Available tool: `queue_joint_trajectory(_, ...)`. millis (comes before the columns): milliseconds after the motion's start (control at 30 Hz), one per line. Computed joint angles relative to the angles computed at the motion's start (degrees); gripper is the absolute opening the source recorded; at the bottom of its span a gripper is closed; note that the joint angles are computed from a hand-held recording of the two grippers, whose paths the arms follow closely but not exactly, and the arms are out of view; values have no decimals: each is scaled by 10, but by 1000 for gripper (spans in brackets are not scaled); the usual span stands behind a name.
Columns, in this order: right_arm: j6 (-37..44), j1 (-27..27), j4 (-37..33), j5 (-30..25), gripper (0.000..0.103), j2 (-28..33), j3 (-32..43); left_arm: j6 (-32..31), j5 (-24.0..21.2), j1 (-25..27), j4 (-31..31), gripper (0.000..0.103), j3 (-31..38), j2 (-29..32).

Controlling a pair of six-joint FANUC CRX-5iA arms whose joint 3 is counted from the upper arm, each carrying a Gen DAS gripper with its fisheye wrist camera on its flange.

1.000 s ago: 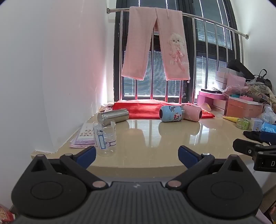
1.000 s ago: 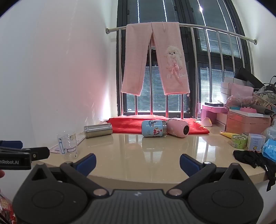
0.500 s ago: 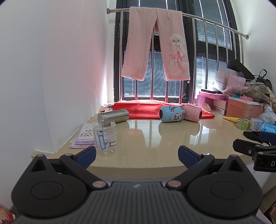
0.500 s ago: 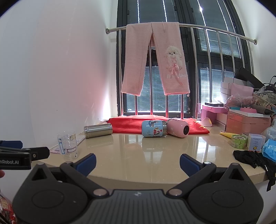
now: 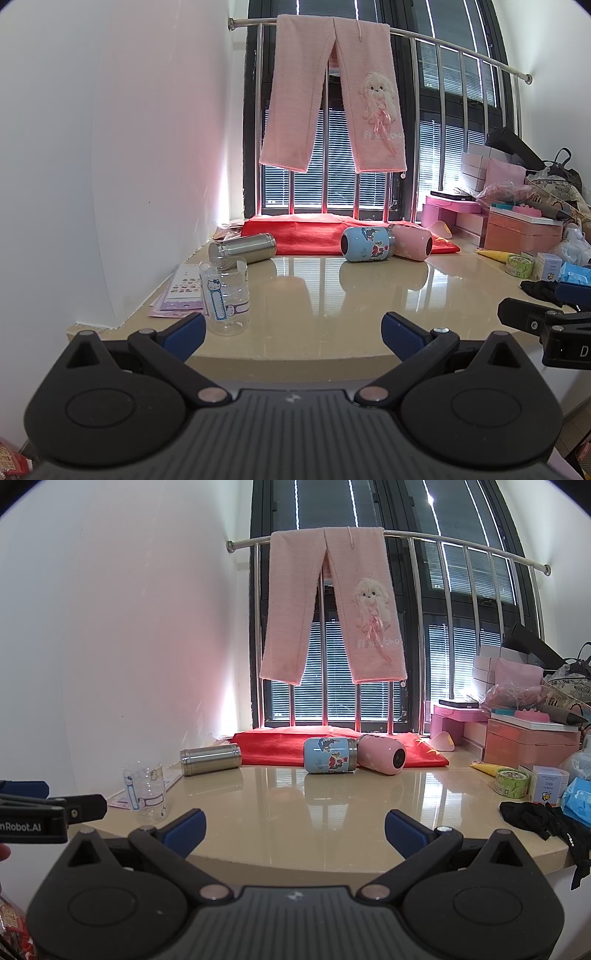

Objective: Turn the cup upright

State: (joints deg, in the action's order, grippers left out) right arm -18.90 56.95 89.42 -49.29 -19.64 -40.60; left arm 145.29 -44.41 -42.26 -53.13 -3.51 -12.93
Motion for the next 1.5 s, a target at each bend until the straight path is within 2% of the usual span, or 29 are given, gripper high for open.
queue_joint_trajectory(867, 2, -10, 0, 13, 103, -3, -3, -16, 10, 10, 16, 103, 1, -1)
queue_joint_trajectory(967, 24, -25, -19, 38, 103, -5, 1, -75, 40, 44, 78, 103, 8, 8)
queue_joint_trajectory(1100, 40, -77, -29, 98, 103, 13, 23, -210, 97, 114, 213, 103, 29, 37)
queue_joint_trajectory(1167, 59, -118, -28, 144, 103, 30, 40, -294, 102, 142, 289, 103, 53, 63)
queue_joint_trajectory(1300, 111, -180, -40, 223, 103, 68, 83, -412, 80, 173, 381, 103, 126, 128)
queue_joint_trajectory(1400, 156, -219, -62, 276, 103, 101, 120, -463, 31, 181, 403, 103, 209, 186)
queue_joint_trajectory(1500, 245, -240, -133, 316, 103, 141, 171, -506, -34, 189, 419, 103, 308, 252)
